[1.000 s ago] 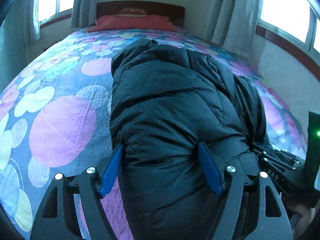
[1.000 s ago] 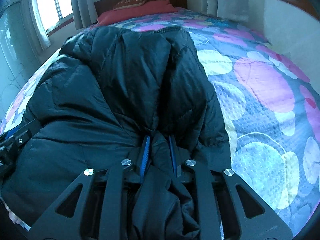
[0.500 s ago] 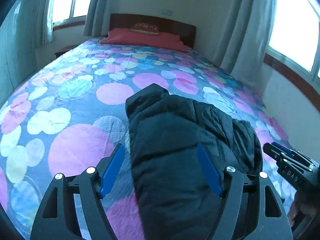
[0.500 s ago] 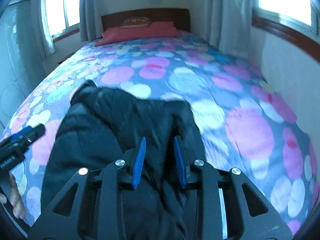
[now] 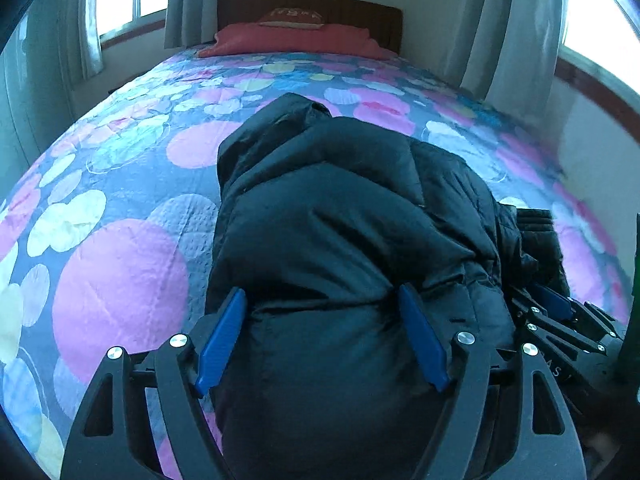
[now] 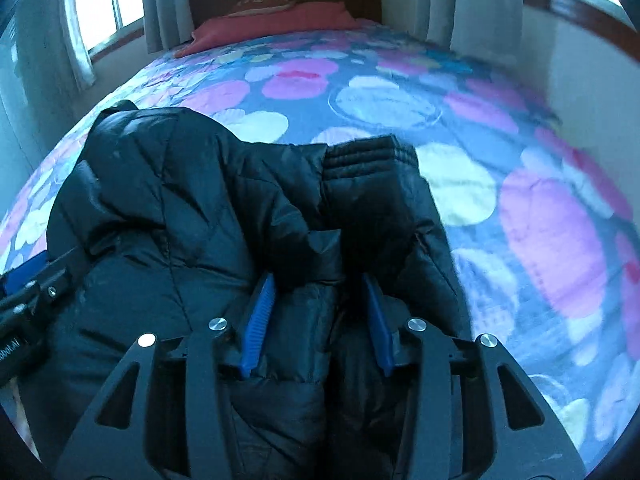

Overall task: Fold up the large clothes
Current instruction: 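Press the folded jacket bundle with both open tools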

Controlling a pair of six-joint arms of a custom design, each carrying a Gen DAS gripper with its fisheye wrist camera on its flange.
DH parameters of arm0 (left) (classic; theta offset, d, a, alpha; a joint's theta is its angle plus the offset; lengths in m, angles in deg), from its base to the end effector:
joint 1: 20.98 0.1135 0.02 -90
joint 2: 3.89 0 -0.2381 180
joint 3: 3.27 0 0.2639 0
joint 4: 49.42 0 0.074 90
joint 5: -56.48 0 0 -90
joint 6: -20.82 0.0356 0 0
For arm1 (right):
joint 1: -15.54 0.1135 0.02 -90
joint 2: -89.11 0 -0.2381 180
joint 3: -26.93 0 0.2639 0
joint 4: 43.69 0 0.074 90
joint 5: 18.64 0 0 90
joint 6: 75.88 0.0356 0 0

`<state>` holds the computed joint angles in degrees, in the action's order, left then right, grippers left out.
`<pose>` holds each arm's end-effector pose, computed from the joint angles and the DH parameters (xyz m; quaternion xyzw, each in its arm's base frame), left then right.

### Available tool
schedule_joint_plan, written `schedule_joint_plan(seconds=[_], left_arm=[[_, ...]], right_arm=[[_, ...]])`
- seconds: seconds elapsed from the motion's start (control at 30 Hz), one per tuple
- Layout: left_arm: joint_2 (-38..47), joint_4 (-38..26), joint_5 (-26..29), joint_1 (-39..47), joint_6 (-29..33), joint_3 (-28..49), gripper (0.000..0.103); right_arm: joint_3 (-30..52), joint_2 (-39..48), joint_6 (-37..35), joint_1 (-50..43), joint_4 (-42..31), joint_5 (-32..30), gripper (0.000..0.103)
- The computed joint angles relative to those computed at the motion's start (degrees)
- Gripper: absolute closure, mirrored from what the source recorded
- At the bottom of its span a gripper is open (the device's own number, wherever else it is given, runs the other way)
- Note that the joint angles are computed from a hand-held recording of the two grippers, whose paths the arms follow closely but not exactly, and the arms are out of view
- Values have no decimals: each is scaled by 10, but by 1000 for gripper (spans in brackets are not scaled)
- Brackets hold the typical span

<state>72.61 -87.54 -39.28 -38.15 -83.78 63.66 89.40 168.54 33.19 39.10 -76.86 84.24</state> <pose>0.2861 -0.0846 0.2202 0.0028 0.9316 -0.0536 0.3595 0.2767 0.1120 0.1871 0.0016 0.9349 0.0249 0.3540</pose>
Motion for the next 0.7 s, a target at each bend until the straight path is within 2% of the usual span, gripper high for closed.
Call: schedule_joint_plan(seconds=[0.23,0.43,0.7], left_arm=[[18,37,-8,2,9,-17,26],[12,39,-20,-4,13,-23,26],[-1,49,-25,-4,15,-38,26]], right_arm=[[-30,6,10,19,49,37,61],[-26,5,12,37,38,66,61],[-39,5,13,45,61,87,61]])
